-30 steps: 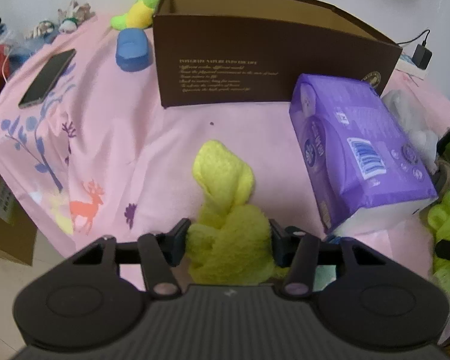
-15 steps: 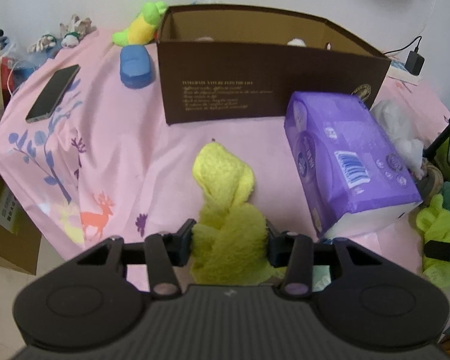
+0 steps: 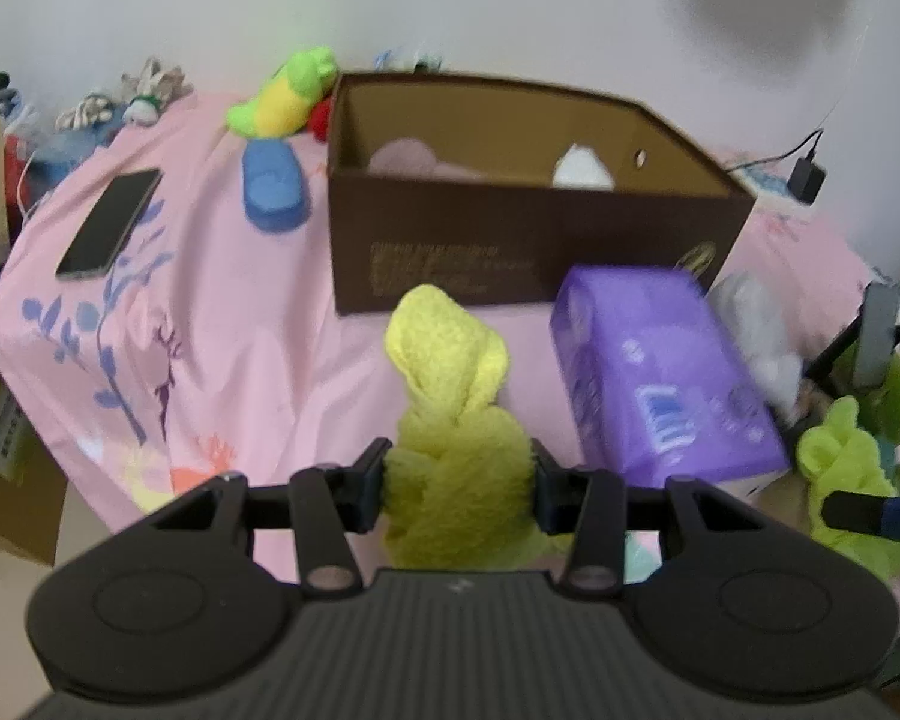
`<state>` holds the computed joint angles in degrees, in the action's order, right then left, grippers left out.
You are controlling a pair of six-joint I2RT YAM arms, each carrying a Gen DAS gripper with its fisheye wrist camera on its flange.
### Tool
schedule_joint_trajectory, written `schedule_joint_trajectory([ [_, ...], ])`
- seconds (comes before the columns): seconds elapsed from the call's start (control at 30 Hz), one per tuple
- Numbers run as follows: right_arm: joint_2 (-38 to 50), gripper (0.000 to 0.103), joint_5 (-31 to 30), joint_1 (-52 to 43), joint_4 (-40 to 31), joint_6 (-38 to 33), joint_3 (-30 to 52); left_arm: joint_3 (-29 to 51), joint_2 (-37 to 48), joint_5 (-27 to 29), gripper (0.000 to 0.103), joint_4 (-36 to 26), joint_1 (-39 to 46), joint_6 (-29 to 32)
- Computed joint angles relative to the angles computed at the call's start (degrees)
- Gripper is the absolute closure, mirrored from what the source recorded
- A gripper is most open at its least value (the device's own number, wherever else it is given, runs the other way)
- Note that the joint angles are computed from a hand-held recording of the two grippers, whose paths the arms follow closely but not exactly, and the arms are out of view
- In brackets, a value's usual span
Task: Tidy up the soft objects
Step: 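Lift and carry the yellow plush with left while right carries the lime sponge over the box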
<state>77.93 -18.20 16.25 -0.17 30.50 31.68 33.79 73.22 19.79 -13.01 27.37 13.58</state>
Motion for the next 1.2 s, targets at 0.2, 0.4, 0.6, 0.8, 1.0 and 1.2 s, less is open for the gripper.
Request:
schedule_joint_trajectory([
  [0.2, 0.07, 0.075, 1.86, 2.02, 1.61, -1.25, 2.78, 5.37, 1.34, 1.29, 0.057, -1.16, -0.45, -0.30],
  [0.4, 3.15, 0.075, 1.98, 2.32, 1.70, -3.84, 8.94, 13.01, 5.41, 2.13, 0.057, -0.87, -1.45, -2.64],
  [0.6, 7.88, 0.075, -2.21, -0.31, 0.37, -9.64, 16.97, 20.55, 11.34, -1.24, 0.057, -0.06, -5.23, -5.70],
  [0.8, 16.23, 0.075, -6.75, -3.44, -2.91, -13.81, 28.66, 29.70, 19.42, -6.62, 0.057, -0.97, -9.17, -8.54],
  [1.0, 25.84, 0.075, -9.12, -5.12, -7.74, -17.47, 42.74, 39.32, 27.51, -9.50, 0.056, -2.91, -11.62, -11.79],
  [1.2, 35.71, 0.074, -8.52, -3.55, -13.74, -22.02, 56.55, 47.33, 36.14, -15.46, 0.056, -5.37, -13.66, -14.76],
])
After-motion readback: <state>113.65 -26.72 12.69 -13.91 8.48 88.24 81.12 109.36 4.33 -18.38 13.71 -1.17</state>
